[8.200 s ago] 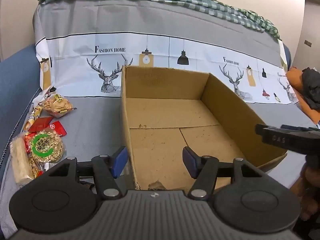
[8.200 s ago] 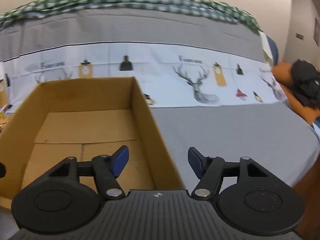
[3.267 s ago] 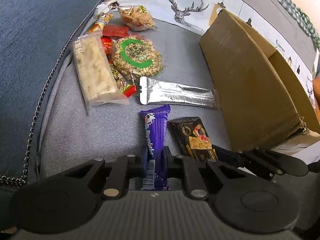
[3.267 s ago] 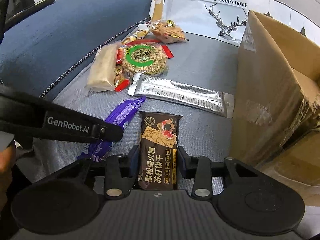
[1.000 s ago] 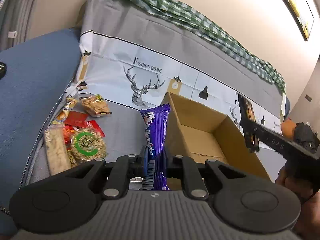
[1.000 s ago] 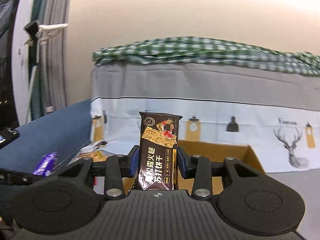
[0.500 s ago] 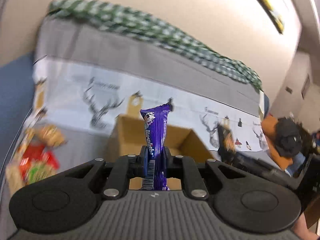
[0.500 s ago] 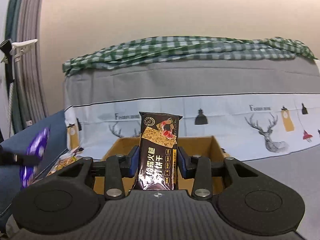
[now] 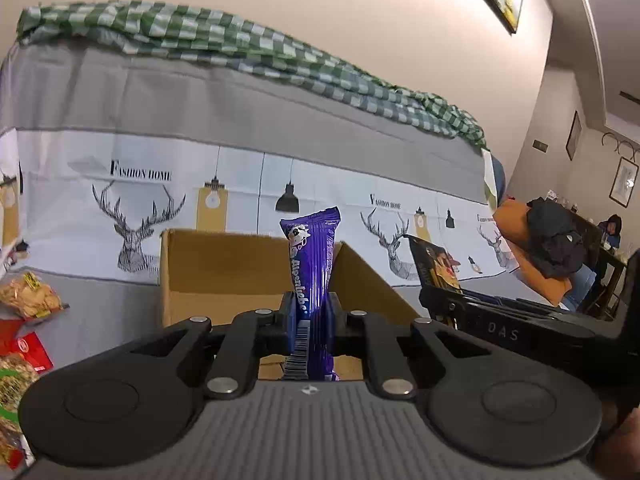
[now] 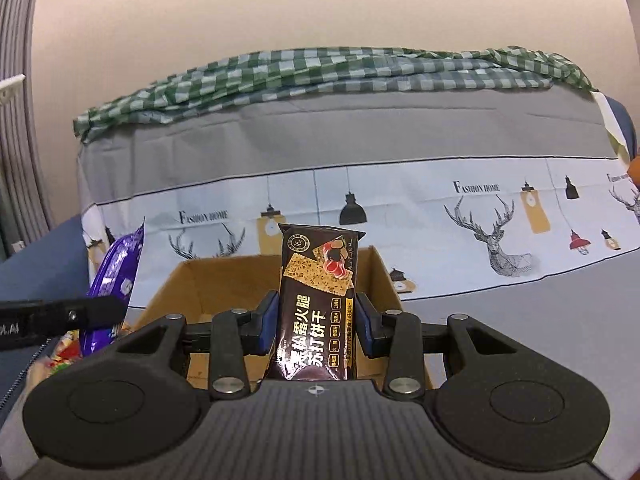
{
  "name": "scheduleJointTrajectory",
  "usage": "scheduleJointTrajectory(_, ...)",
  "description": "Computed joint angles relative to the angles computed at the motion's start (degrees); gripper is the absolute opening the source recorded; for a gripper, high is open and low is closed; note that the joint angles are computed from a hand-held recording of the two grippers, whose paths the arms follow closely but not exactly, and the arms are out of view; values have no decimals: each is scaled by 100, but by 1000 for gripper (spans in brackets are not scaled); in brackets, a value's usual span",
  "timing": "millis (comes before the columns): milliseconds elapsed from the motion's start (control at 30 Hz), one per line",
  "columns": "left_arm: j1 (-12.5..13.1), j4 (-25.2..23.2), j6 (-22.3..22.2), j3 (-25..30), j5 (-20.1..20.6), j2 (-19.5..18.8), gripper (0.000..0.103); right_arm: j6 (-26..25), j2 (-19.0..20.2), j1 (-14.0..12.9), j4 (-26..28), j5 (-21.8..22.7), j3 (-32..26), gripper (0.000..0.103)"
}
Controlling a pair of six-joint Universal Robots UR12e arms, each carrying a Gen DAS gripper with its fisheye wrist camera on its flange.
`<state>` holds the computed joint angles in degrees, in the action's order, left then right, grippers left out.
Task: Organize snacks
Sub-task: 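Lift the purple bar with the left tool while the right tool carries the cracker packet over the box, then open both tools to drop the purple bar and cracker packet into the box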
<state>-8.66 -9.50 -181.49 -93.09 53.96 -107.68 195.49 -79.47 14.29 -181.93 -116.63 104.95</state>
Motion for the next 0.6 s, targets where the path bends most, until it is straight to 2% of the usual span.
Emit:
scheduleJointTrajectory(200,12,-387,139,16,-2,4,15,345,24,-5,478,-30,-87,41)
scheduleJointTrajectory(600,35,-359,234,-47,-1,61,15,211,74,49,517,45,-144,41)
